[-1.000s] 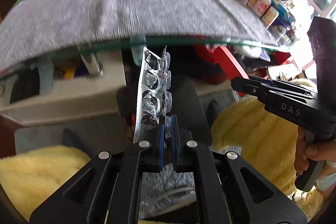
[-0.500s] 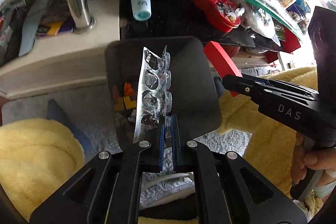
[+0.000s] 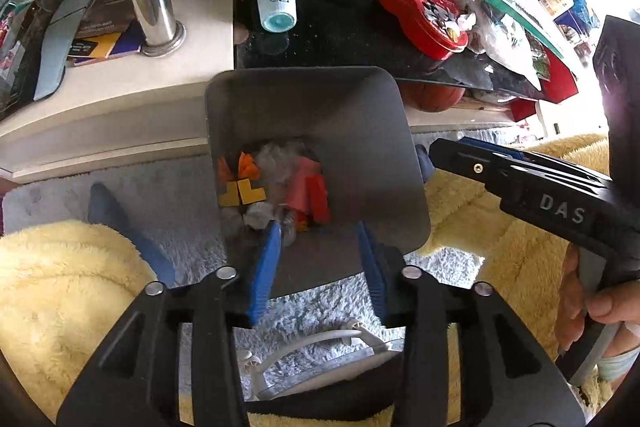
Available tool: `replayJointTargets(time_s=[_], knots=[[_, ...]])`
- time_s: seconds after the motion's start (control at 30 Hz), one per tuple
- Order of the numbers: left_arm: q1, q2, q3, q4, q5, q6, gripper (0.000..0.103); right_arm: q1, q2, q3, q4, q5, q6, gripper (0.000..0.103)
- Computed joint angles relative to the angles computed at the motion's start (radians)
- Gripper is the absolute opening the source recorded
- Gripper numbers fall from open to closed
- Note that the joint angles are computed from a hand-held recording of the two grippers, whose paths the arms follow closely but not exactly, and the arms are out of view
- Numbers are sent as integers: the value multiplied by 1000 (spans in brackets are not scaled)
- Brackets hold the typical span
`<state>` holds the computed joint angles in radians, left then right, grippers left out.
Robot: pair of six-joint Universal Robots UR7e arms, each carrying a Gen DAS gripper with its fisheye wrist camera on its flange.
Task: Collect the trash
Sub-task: 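Raise both open tools back over the table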
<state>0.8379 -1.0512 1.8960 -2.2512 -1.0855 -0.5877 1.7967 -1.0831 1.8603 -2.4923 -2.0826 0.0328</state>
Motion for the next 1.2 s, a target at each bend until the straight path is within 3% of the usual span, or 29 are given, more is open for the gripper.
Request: replayJointTargets(time_s=[0.1, 0.3, 0.4, 0.67, 1.0, 1.2], knots=[[-8, -10, -7, 6, 23, -6, 56, 8, -8, -8, -21, -14, -5, 68], [-29, -42, -37, 12, 86, -3, 74, 27, -26, -56, -44, -10, -21, 87], [-36, -50, -65, 14, 107, 7, 80, 39, -22, -101, -56, -11, -36, 89], [-30, -1, -207, 26, 165, 98, 82, 57, 57, -275, -54, -41, -85, 91], [16, 137, -461, 25, 241, 233, 85, 59, 217, -537, -32, -91, -154, 91], [59, 239, -628, 45, 243, 293, 85, 54, 349, -756, 28, -107, -195, 91]])
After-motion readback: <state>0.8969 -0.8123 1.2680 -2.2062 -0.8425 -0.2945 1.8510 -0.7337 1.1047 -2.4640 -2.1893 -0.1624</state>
